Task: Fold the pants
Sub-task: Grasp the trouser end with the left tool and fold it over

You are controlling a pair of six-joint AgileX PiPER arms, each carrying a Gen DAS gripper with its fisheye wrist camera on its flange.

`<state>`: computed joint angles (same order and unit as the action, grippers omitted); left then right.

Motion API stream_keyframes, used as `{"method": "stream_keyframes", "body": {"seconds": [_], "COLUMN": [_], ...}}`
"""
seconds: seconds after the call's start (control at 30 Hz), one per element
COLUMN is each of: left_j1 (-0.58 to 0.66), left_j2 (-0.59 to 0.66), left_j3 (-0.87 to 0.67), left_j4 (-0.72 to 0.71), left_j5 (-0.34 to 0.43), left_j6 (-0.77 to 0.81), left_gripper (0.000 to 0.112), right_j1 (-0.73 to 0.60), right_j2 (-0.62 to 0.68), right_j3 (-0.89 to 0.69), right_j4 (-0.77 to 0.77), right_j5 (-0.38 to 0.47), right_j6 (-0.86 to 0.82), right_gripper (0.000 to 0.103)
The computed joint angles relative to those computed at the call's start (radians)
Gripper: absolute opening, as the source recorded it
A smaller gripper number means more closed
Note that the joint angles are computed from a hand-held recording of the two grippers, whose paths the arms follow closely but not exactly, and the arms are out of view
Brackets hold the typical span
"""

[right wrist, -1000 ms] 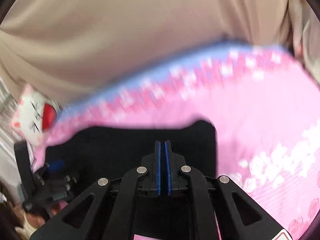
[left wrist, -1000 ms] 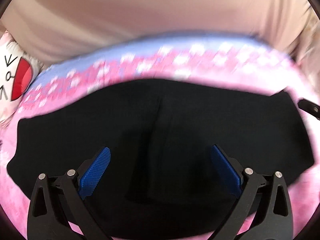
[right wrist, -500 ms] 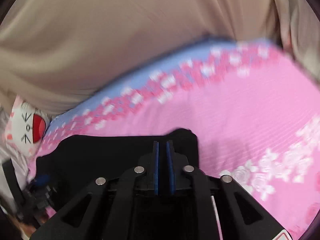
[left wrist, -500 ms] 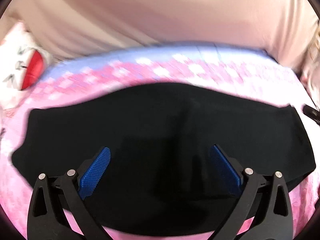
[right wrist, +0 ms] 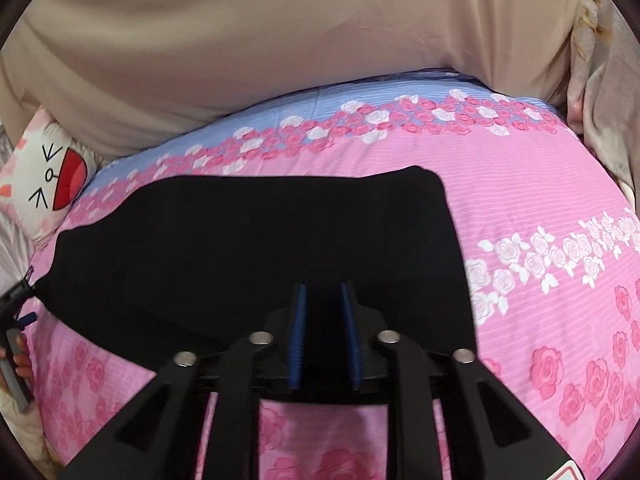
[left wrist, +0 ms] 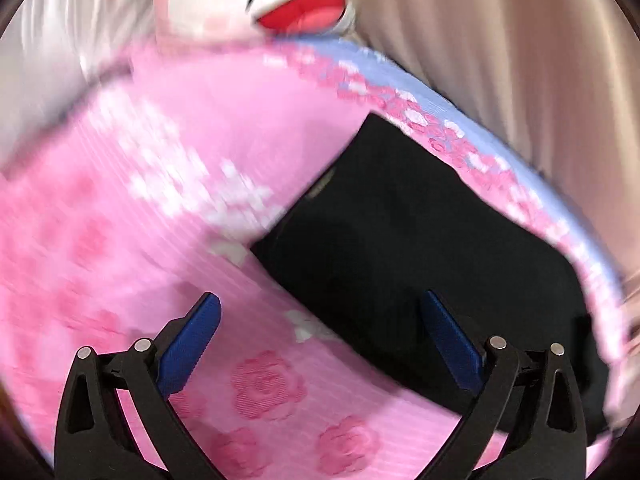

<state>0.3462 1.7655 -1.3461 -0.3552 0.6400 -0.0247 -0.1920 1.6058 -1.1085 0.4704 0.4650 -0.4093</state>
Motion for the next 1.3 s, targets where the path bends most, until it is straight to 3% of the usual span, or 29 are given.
{"method": "stream_keyframes", "body": {"seconds": [0.1,0.17,0.2,0.23,0.27,0.3,0.4,0.53,0.7,0.73,0.8,0.87,0.97,1.03,1.17,1.3], "left_j1": [-0.004,-0.032,-0.049,-0.059,-0.055,-0.051,-0.041,-0.168,-0.485,-0.555,-0.664,-0.774,-0.921,-0.955,-0.903,-0.832], "left_j2": [0.008,0.021,0.03,0.03,0.037,0.053,0.086,-0.021,-0.083,-0.071,-0.014,0.076,0.18,0.159,0.005,-0.103], "left_j3": [0.015,0.008,-0.005,-0.004,-0.013,-0.041,-0.124,-0.14,-0.275,-0.306,-0.37,-0.428,-0.444,-0.389,-0.223,-0.141], "left_j4": [-0.078,-0.029,0.029,0.06,0.05,0.001,-0.036,0.117,0.339,0.365,0.337,0.372,0.614,0.65,0.54,0.695], "left_j5": [-0.062,-0.104,-0.111,-0.131,-0.139,-0.108,-0.038,-0.081,-0.027,-0.006,0.04,0.081,0.111,0.085,-0.021,-0.004], "left_j6": [0.04,-0.019,-0.07,-0.09,-0.069,-0.021,0.002,-0.054,-0.147,-0.166,-0.157,-0.185,-0.387,-0.432,-0.365,-0.516], "left_gripper": [0.098,0.097,0.094,0.072,0.034,0.024,0.02,0.019,0.021,0.026,0.04,0.089,0.09,0.091,0.098,0.098], "right_j1": [0.024,0.043,0.046,0.049,0.049,0.045,0.028,-0.026,-0.11,-0.129,-0.169,-0.211,-0.276,-0.311,-0.319,-0.247], "right_j2": [-0.013,-0.021,-0.023,-0.026,-0.03,-0.032,-0.031,-0.024,-0.031,-0.033,-0.027,-0.02,-0.002,0.011,0.041,0.121], "right_j3": [0.002,0.0,0.0,-0.002,0.0,0.0,0.0,0.013,0.035,0.04,0.043,0.051,0.041,0.025,-0.036,-0.153], "right_j4": [-0.043,-0.089,-0.103,-0.129,-0.142,-0.141,-0.145,-0.025,0.206,0.243,0.308,0.36,0.393,0.413,0.46,0.535], "right_j5": [-0.003,-0.005,-0.006,-0.008,-0.011,-0.011,-0.009,-0.008,0.016,0.024,0.051,0.066,0.111,0.144,0.221,0.376], "right_j6": [0.052,0.099,0.112,0.14,0.156,0.156,0.16,0.055,-0.167,-0.207,-0.276,-0.34,-0.395,-0.429,-0.485,-0.512], "right_gripper": [0.028,0.029,0.035,0.038,0.041,0.042,0.042,0.043,0.043,0.043,0.043,0.043,0.043,0.043,0.051,0.054]}}
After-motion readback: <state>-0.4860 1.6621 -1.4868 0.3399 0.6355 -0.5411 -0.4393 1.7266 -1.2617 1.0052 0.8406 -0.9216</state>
